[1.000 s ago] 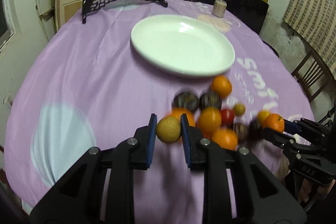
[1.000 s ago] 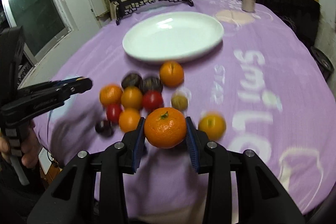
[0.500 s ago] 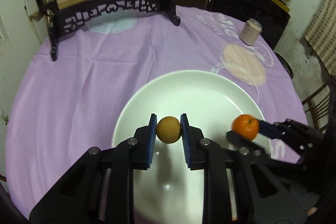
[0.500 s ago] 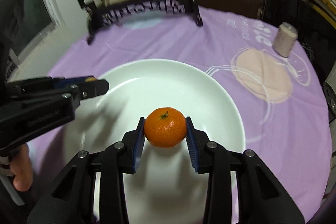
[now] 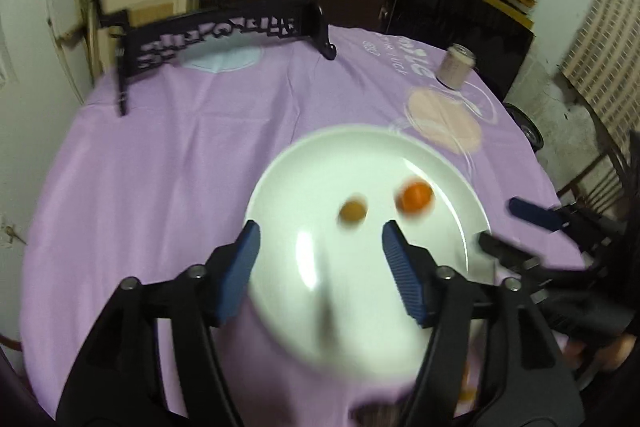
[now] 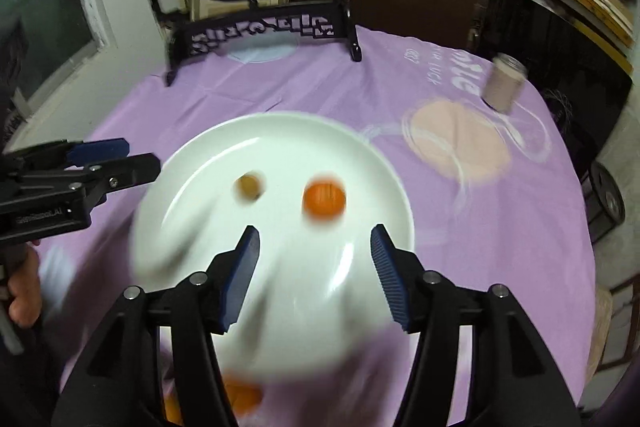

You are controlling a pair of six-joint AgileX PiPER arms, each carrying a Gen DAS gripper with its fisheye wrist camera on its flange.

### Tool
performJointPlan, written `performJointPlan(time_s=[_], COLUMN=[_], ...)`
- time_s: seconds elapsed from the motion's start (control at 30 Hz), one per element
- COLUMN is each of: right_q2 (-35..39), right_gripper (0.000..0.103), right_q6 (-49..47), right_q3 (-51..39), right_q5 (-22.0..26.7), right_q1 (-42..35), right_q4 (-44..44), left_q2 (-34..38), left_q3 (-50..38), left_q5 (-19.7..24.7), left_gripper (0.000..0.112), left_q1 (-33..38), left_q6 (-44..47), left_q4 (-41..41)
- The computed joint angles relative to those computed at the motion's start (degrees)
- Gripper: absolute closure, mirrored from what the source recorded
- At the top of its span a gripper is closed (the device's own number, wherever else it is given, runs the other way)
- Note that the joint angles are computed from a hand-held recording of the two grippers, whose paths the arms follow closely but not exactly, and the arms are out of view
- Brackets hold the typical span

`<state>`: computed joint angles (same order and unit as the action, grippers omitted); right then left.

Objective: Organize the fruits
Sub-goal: 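Carry both fruits to the white plate and open both tools to release, then grasp a yellow-orange tomato with the right tool while the left grasps a dark plum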

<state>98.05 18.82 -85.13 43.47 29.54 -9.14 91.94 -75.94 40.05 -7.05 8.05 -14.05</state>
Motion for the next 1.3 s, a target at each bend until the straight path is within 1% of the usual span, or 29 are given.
performJointPlan(time_s=[0.03,0.07,0.1,0.13,0.17,0.2,0.23,0.27,0.3,0.43,0.47,0.57,0.7,0.83,0.9,0.93,1.0,1.07,1.1,1.13,1.17,1.27,1.3], right_q2=[-4.97,-9.91,-13.93,-17.8,-20.97,-22.49,-23.87,-24.9,-25.43,-27.84,-28.21,-28.97,-30.11,-30.25,-29.26,-28.63,-26.78,-24.28,-23.53,-24.19,-24.58,-23.7,-23.95], right_gripper=[0.042,0.04,0.04,0.039,0.039,0.039,0.039,0.039,0.039,0.039,0.039,0.038,0.038,0.038,0.038,0.038,0.038,0.038,0.039,0.057,0.068,0.069,0.069], right_q6=[1.97,6.24,11.97,17.7,23.42,29.15,34.88,40.05,42.93,47.86,49.77,53.08,56.4,58.3,57.77,57.65,57.12,59.18,59.34,59.01,56.73,57.08,56.76], right_q3=[5.73,11.46,17.19,22.92,27.68,30.15,31.96,33.07,33.55,34.67,35.12,36.99,41.13,44.27,44.86,44.97,45.37,45.25,45.62,46.5,46.86,46.84,47.0], right_q5=[-1.07,-1.57,-4.37,-6.69,-7.98,-8.03,-6.51,-4.43,-3.21,0.89,2.5,5.61,9.12,9.45,8.44,7.74,4.97,4.22,2.28,-0.66,-3.38,-3.45,-4.15], right_q1=[1.45,3.88,6.61,9.31,12.08,14.53,17.17,19.62,21.06,25.03,26.34,29.08,31.95,32.56,31.57,31.18,29.3,28.93,27.89,26.52,25.07,26.03,25.61], right_q4=[-0.18,-1.73,-5.57,-9.41,-13.41,-17.59,-21.4,-24.61,-26.31,-28.87,-29.99,-31.05,-30.45,-29.52,-29.35,-29.4,-29.96,-32.68,-33.49,-33.57,-31.87,-33.89,-33.67], left_q2=[-5.22,-9.69,-14.23,-19.24,-23.15,-26.13,-29.46,-31.57,-32.73,-38.3,-39.39,-42.33,-44.01,-44.53,-44.93,-45.28,-45.76,-46.56,-47.1,-47.5,-47.93,-48.82,-48.64], left_q3=[5.73,11.46,17.19,22.92,28.05,31.62,35.18,37.37,38.57,42.3,42.93,44.93,47.08,48.56,49.1,49.31,49.52,49.65,49.66,49.86,49.92,50.04,50.03], left_q5=[-0.39,-2.72,-5.0,-5.96,-9.21,-10.99,-12.27,-12.28,-11.84,-10.3,-9.91,-7.72,-5.92,-3.62,-2.8,-2.62,-2.36,-1.46,-0.88,-0.79,-0.59,-0.1,0.01], left_gripper=[0.045,0.043,0.04,0.038,0.037,0.037,0.037,0.037,0.037,0.037,0.036,0.034,0.033,0.033,0.033,0.033,0.032,0.032,0.031,0.03,0.03,0.029,0.029], left_q1=[0.25,0.59,1.22,2.0,1.83,1.13,0.14,-0.36,-0.14,-1.2,-0.83,3.63,6.71,9.66,10.22,9.79,8.82,7.98,7.17,6.24,5.09,1.69,1.24], left_q6=[0.39,1.38,3.54,5.95,6.09,3.93,0.33,-1.76,-1.78,-6.29,-5.69,2.57,8.0,13.02,14.48,13.75,12.42,11.84,11.22,10.29,9.18,6.42,6.67], left_q4=[-0.02,-1.11,-3.53,-6.22,-6.89,-5.26,-1.98,0.18,0.59,6.38,5.92,-0.96,-4.43,-7.83,-8.66,-7.89,-6.71,-6.3,-5.93,-5.29,-4.54,-2.84,-3.21])
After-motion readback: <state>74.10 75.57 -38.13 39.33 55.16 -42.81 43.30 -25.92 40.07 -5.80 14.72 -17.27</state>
